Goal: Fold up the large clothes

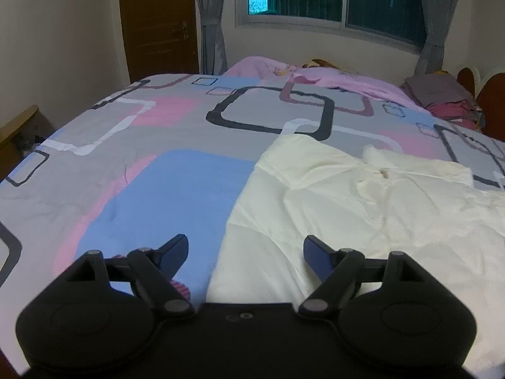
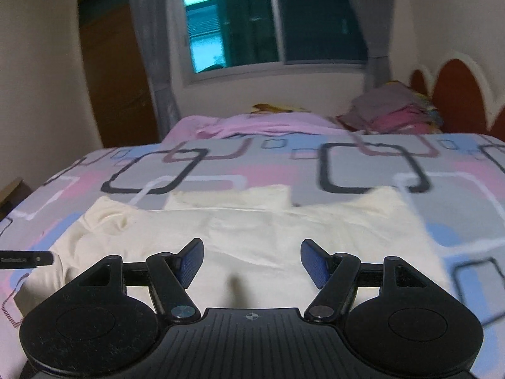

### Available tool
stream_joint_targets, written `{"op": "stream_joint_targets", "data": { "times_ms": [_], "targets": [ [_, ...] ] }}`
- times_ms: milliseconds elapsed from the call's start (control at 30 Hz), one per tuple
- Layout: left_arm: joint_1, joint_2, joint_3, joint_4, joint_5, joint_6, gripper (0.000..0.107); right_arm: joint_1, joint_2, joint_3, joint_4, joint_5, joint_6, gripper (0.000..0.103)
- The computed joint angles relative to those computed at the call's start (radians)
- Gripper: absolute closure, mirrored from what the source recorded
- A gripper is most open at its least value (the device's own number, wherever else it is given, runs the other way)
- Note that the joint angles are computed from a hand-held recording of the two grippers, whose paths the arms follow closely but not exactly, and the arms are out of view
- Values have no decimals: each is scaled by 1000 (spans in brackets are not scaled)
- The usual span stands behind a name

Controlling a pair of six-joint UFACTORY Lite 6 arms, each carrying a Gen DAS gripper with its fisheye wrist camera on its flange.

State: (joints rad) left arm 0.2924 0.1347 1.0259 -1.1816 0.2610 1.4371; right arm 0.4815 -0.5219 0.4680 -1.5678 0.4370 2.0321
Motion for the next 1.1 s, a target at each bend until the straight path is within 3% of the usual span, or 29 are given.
{"op": "stream_joint_targets", "data": {
  "times_ms": [133, 367, 467, 600, 733, 867, 933, 967, 1000, 1100],
  "targets": [
    [-6, 115, 94, 79, -14, -71, 27, -15, 324, 168, -327, 20, 292, 35],
    [35, 335, 306, 251, 117, -198, 15, -58, 764, 380, -504, 90, 443, 35],
    [72, 463, 472, 364, 253, -324, 5, -83, 852, 388, -640, 109, 553, 34],
    [112, 626, 705, 459, 451, -441, 4, -131, 940, 424, -787, 102, 693, 34],
    [111, 708, 825, 496, 535, -424, 4, -151, 986, 451, -830, 103, 727, 34],
    [90, 726, 839, 484, 526, -358, 5, -155, 987, 459, -821, 90, 720, 34],
    [102, 720, 827, 438, 542, -314, 16, -158, 951, 445, -796, 63, 691, 34],
    [114, 715, 824, 408, 574, -291, 43, -163, 940, 449, -789, 42, 687, 34],
    [123, 729, 848, 391, 638, -310, 62, -163, 929, 453, -772, 26, 676, 34],
    [128, 720, 835, 369, 662, -317, 73, -159, 903, 454, -712, 0, 625, 34]
  ]
}}
